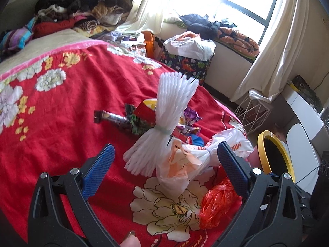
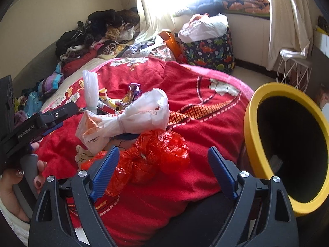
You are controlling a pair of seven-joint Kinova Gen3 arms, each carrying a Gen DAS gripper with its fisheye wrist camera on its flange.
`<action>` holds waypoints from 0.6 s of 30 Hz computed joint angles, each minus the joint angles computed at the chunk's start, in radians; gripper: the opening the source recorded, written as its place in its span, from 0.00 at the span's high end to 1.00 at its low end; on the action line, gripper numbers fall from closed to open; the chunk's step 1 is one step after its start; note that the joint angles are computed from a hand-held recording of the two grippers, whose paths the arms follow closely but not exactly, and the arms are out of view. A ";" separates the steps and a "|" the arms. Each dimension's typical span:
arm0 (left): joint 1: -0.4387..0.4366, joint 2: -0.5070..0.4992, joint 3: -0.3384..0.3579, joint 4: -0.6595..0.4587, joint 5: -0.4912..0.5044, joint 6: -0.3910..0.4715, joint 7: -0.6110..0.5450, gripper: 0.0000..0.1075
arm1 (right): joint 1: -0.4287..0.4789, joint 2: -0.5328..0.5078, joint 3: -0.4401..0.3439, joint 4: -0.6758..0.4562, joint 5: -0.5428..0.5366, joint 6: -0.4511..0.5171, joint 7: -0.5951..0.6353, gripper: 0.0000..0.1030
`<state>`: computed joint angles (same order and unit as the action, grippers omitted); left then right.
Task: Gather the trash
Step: 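Grasp the red plastic bag with the right tool while the left tool grasps the white plastic bag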
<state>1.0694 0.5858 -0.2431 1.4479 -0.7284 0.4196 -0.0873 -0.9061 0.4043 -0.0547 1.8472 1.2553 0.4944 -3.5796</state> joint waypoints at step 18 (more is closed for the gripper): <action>-0.108 0.042 0.105 -0.021 0.268 -0.071 -0.209 0.34 | 0.134 0.090 0.037 -0.032 -0.342 -0.380 0.316 0.59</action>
